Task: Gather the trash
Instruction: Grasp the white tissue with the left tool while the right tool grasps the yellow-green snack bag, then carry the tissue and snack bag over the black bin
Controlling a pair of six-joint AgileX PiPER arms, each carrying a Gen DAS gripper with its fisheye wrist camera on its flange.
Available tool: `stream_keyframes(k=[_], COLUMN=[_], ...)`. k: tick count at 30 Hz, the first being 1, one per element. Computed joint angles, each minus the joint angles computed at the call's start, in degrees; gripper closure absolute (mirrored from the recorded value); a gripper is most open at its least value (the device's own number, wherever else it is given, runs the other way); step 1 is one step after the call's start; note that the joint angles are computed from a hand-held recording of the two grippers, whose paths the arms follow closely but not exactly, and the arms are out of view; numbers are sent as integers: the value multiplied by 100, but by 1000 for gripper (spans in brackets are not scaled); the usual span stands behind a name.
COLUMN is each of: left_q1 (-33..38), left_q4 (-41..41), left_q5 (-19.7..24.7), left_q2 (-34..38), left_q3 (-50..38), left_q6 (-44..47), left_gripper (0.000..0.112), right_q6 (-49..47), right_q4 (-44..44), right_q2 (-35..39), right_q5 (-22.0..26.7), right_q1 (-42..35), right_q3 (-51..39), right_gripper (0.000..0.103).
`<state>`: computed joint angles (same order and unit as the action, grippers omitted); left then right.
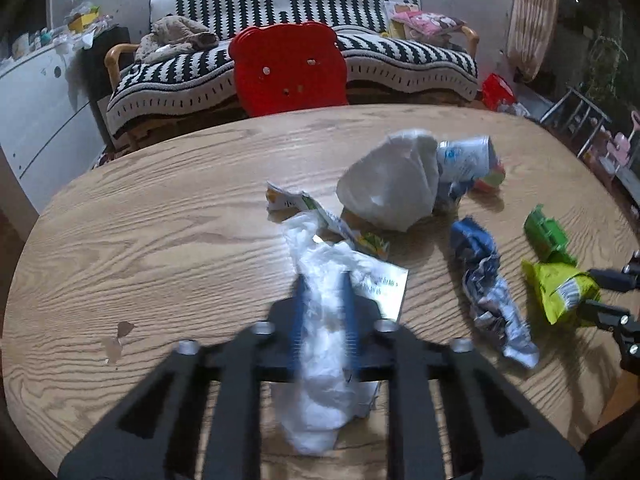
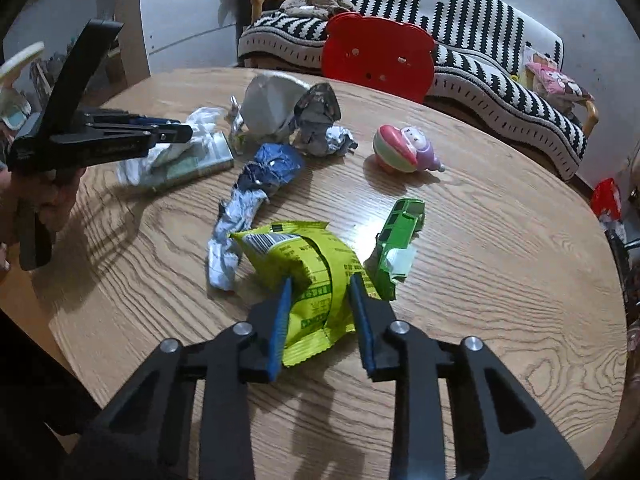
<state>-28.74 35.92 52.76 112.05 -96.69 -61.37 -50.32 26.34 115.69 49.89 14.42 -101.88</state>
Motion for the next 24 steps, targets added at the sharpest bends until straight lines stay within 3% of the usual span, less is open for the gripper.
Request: stream_keyframes(k=[4, 15, 21, 24], left_q1=[-62, -353, -593, -796], left_q4=[66, 244, 236, 253], left_q5=[80, 600, 956, 1229], left_q2=[-130, -84, 218, 659], left_q3=[4, -449, -1214, -2110], left_q6=[-73, -154, -34, 175], left_gripper=[105, 105, 105, 105], right_q6=[-95, -160, -203, -205], right_q4=[357, 1018, 1307, 1457], right_q2=[-107, -400, -520, -569], right_q5=[151, 421, 575, 691], right_q1=[-138, -479, -850, -1163], right_q3=[-24, -26, -22, -67], right_gripper=[75, 76, 76, 76])
